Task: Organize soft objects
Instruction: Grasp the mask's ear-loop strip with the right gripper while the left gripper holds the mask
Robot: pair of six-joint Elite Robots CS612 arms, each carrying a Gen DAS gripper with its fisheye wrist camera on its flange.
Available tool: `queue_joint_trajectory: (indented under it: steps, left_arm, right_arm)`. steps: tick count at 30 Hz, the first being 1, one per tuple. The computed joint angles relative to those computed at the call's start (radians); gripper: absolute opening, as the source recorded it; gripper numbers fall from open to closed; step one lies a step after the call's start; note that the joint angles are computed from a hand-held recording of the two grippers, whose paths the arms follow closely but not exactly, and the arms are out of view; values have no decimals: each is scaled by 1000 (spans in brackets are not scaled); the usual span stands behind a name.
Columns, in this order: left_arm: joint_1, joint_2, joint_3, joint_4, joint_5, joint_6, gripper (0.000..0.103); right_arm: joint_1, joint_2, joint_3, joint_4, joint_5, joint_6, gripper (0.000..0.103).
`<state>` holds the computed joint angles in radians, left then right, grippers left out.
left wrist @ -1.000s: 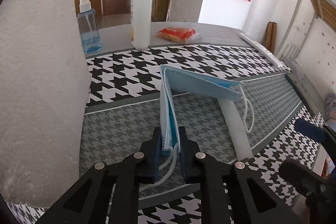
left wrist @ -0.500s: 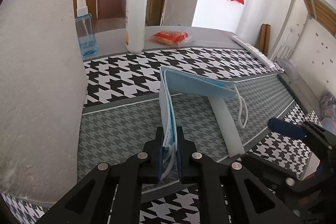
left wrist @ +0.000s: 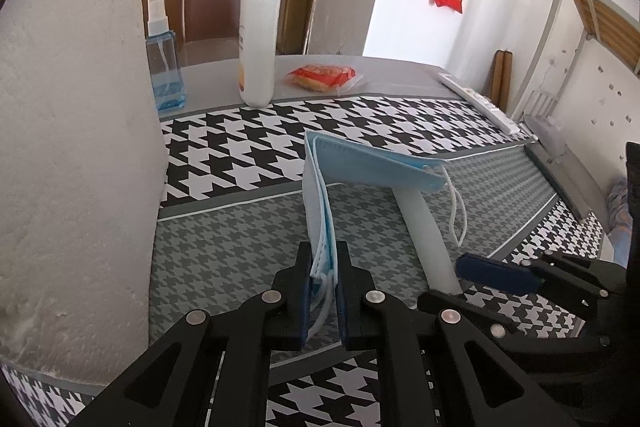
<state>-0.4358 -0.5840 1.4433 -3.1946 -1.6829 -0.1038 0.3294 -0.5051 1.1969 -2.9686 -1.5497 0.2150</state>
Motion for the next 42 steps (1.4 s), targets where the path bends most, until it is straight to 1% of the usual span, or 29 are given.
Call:
queue_joint_trajectory:
  steps: [3, 9, 14, 16, 17, 20, 25, 27, 28, 30, 33, 36, 42]
  left_arm:
    - [1, 0, 3, -13, -1, -2, 11]
    - [0, -1, 14, -52, 4, -4, 11]
    - [2, -1, 16, -63, 7, -17, 11]
    - [4, -2, 19, -69, 7, -21, 11]
    - [4, -2, 20, -73, 9, -22, 11]
    - [3, -4, 25, -84, 17, -22, 11]
    - [2, -4, 30, -107, 19, -19, 11]
    - [3, -3, 32, -118, 17, -22, 11]
    - [3, -3, 32, -123, 19, -23, 11]
    - [3, -2, 35, -140, 21, -22, 11]
    - [2, -2, 36, -149, 22, -22, 11]
    - [3, 0, 32, -146, 20, -26, 11]
    - [2, -1, 36, -160, 22, -23, 11]
  right_arm:
    - [3, 2, -8, 16, -18, -5, 37]
    - [4, 14, -39, 51, -44, 1, 37]
    - [9, 32, -81, 87, -76, -1, 37]
    - [15, 40, -102, 110, -108, -2, 29]
    - [19, 42, -109, 121, -128, -4, 29]
    - [21, 45, -118, 136, -135, -1, 26]
    - [21, 45, -118, 141, -135, 1, 23]
    - [17, 44, -114, 130, -121, 2, 21]
    - [16, 40, -103, 120, -114, 5, 18]
    - [10, 29, -77, 83, -90, 19, 16]
    - [8, 22, -62, 75, -88, 43, 15]
    - [9, 13, -44, 56, -95, 45, 15]
    - [9, -14, 11, 0, -84, 51, 15]
